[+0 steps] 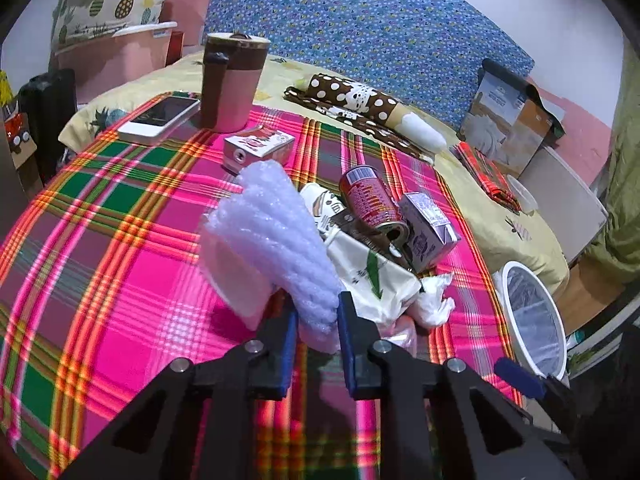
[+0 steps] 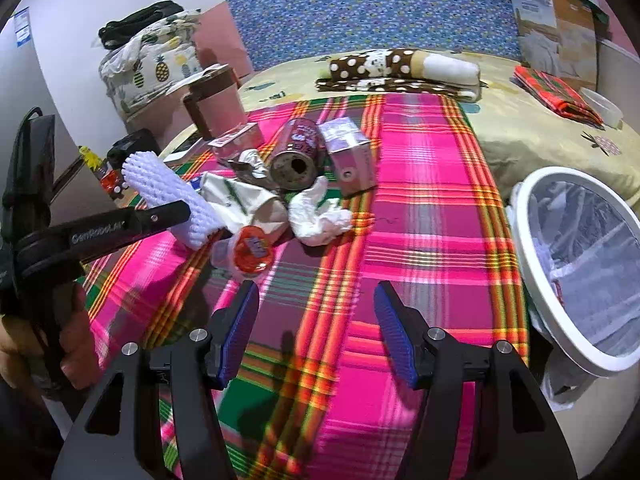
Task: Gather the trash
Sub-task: 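Grasp the second foam net with the left tool while the right tool grasps the orange-lidded cup, then carry foam net and orange-lidded cup over the bin and open both tools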
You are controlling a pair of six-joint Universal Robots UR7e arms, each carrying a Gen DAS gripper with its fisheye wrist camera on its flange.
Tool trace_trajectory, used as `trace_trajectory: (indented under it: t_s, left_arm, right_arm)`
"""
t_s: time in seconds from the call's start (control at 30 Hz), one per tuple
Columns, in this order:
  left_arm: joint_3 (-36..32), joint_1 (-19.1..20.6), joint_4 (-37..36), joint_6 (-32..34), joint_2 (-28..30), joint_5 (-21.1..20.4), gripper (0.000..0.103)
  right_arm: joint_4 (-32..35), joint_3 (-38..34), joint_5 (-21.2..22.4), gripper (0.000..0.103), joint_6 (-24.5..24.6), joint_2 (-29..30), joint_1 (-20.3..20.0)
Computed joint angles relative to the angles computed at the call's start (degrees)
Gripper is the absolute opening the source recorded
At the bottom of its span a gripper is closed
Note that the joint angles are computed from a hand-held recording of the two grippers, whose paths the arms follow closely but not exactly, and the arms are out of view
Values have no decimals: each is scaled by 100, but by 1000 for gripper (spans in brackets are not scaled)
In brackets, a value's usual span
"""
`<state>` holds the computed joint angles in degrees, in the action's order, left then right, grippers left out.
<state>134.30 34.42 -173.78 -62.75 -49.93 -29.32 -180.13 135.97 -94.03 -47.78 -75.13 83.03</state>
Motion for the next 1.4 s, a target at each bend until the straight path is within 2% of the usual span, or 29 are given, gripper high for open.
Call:
trace_trajectory:
  t_s: [0.3,0.43,0.53,0.6,0.67,0.77,1.4]
  left_arm:
    - [391,-291,253,-1,-269,44,20]
    - [496,-292,172,38,-316,7,20]
    - [566,-262,99,68,-352,-17,20]
    - [584,-239,37,114,-342,-41,20]
    - [597,-226,-40,169,-319,-77,20]
    - [586,-211,-157,272,-256,-131,20]
    - [208,-469,-105,540,154,-386,20]
  right_arm:
    - [228,-73,52,59,-242,301,245]
    - [119,-197,-77,45,-264,596,387]
    - [30,-306,-213,38,-260,805,461]
    - [-35,-336,-275,30,-258,894,491]
    - [23,-371,-282,15,-206,912,483]
    - [-67,-307,-276,11,-234,888,495]
    - [-270,52,65,8,-142,151,236]
